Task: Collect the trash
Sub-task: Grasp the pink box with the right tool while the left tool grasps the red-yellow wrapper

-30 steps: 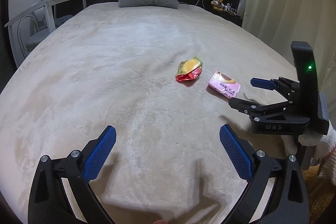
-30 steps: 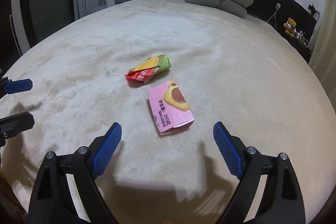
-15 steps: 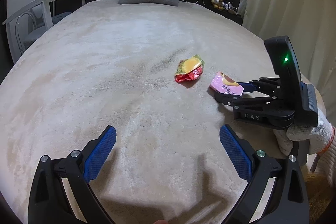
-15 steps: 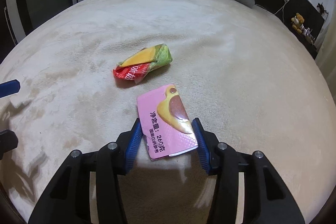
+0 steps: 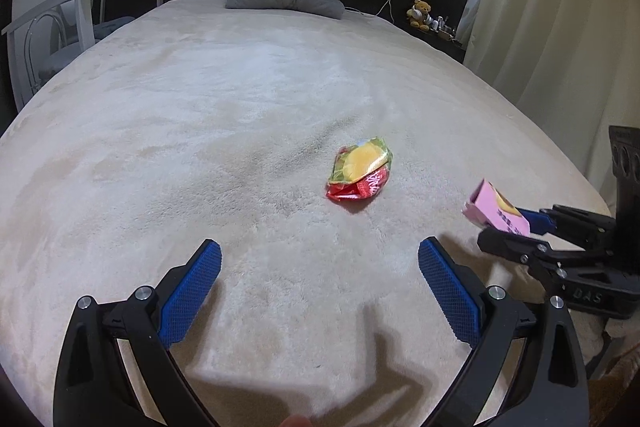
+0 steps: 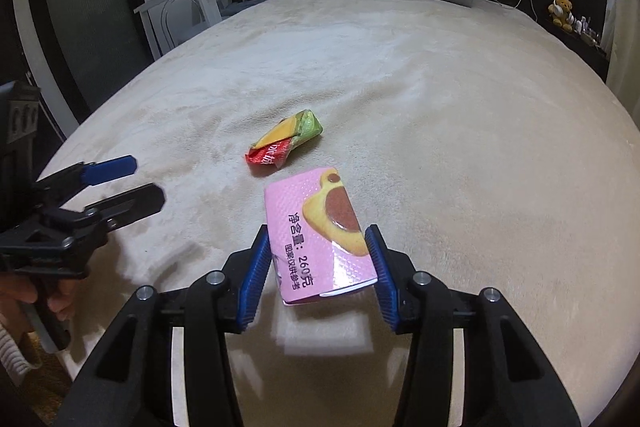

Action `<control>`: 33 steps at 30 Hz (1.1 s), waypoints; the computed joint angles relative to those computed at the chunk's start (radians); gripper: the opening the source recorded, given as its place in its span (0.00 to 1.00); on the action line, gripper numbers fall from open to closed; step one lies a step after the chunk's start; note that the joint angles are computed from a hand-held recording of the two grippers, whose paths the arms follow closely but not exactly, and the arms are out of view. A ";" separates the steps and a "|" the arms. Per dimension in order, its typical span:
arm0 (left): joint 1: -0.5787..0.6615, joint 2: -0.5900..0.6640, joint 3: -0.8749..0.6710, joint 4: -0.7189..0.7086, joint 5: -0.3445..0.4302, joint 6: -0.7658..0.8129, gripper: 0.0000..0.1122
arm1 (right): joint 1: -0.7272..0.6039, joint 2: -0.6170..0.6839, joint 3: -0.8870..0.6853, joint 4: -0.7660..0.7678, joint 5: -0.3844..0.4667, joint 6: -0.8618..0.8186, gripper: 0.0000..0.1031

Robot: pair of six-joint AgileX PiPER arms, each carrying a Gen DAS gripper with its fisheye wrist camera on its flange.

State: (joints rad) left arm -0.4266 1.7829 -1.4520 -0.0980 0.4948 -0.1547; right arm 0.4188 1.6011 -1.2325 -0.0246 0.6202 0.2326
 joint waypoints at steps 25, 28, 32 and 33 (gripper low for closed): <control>0.048 0.554 -0.787 -0.272 0.333 0.162 0.80 | -0.036 -0.229 0.170 -0.012 -0.025 0.044 0.46; 0.056 0.562 -0.801 -0.258 0.337 0.132 0.64 | -0.037 -0.239 0.162 0.009 -0.035 0.045 0.46; 0.071 0.555 -0.774 -0.286 0.304 0.123 0.44 | -0.040 -0.214 0.136 -0.027 -0.021 0.098 0.46; 0.071 0.547 -0.757 -0.291 0.292 0.129 0.44 | -0.047 -0.209 0.133 -0.006 -0.021 0.090 0.46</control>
